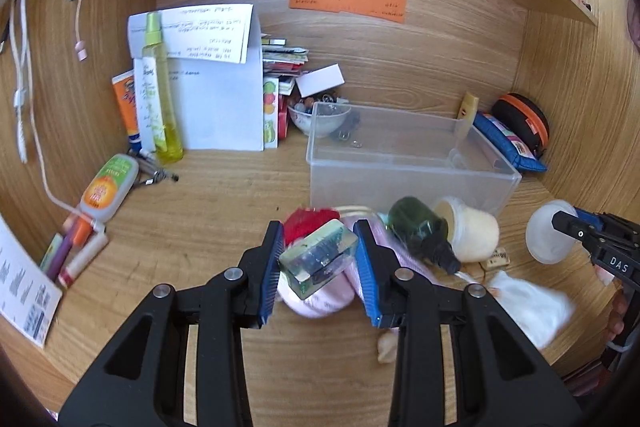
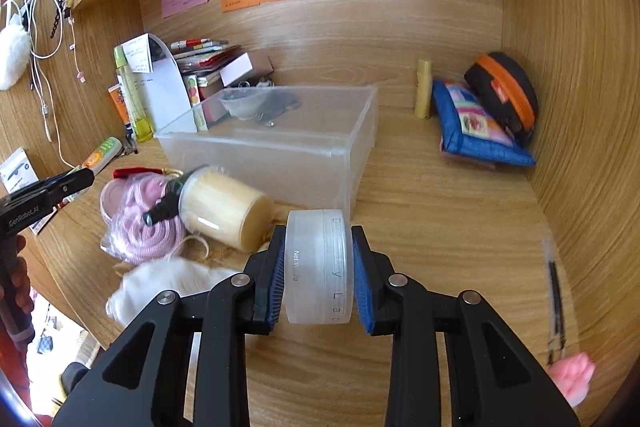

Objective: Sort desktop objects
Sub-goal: 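Carry both held items over the clear box and open both tools to drop them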

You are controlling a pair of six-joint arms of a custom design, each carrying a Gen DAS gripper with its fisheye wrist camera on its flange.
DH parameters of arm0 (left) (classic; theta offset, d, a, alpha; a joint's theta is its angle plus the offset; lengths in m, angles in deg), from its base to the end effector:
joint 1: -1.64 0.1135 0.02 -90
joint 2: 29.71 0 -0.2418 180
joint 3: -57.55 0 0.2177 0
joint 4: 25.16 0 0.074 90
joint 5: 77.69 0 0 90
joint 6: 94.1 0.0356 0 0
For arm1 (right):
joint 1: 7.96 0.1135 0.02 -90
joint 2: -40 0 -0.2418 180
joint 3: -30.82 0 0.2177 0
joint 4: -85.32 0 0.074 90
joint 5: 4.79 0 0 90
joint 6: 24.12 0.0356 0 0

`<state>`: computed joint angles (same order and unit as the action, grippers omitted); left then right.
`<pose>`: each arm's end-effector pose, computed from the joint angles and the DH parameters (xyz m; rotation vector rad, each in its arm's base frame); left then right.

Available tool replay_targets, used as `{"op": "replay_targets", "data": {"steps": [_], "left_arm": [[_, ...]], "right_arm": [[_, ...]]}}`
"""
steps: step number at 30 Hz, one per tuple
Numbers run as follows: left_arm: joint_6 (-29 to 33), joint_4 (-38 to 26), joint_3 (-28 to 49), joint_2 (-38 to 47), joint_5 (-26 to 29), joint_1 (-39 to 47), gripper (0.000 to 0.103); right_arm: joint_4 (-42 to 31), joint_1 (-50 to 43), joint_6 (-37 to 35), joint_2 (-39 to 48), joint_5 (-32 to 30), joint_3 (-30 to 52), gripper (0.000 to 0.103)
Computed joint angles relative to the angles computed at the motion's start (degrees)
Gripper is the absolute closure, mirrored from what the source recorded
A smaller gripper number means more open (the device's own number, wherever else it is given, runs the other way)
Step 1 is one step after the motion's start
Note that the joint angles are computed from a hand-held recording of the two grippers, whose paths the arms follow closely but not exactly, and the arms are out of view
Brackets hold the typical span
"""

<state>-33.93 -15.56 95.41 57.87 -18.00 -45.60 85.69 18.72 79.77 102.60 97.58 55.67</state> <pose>0.1698 -0.1571 0.1215 0.0577 2.1647 -0.1673 0.1529 0.0683 0.1289 -0.1283 2.2061 0.1540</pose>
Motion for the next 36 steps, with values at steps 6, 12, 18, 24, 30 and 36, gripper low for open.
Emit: {"op": "replay_targets", "data": {"steps": [6, 12, 18, 24, 30, 36], "left_arm": [[5.68, -1.71, 3.88, 0.26, 5.83, 5.40, 0.068], [10.09, -4.88, 9.19, 1.10, 9.13, 8.00, 0.068], [13.57, -9.35, 15.70, 2.20, 14.35, 11.62, 0.068], [16.28, -13.42, 22.97, 5.17, 19.24, 14.60, 0.068], [18.39, -17.48, 30.71, 9.17, 24.01, 17.56, 0.068], [20.39, -20.52, 38.90, 15.40, 26.95, 19.16, 0.068]], "right_arm": [[-3.93, -0.11, -4.06, 1.79, 0.60, 6.12, 0.076], [-6.13, -1.70, -6.48, 2.59, -0.50, 10.91, 0.076], [-7.91, -1.70, -9.14, 5.02, -0.12, 16.53, 0.076], [-7.97, -2.99, -11.14, 11.31, -2.03, 23.32, 0.076], [-7.98, -5.76, -10.51, 17.93, -6.72, 29.47, 0.076], [-9.03, -7.87, -11.64, 24.65, -8.44, 35.40, 0.076]]}}
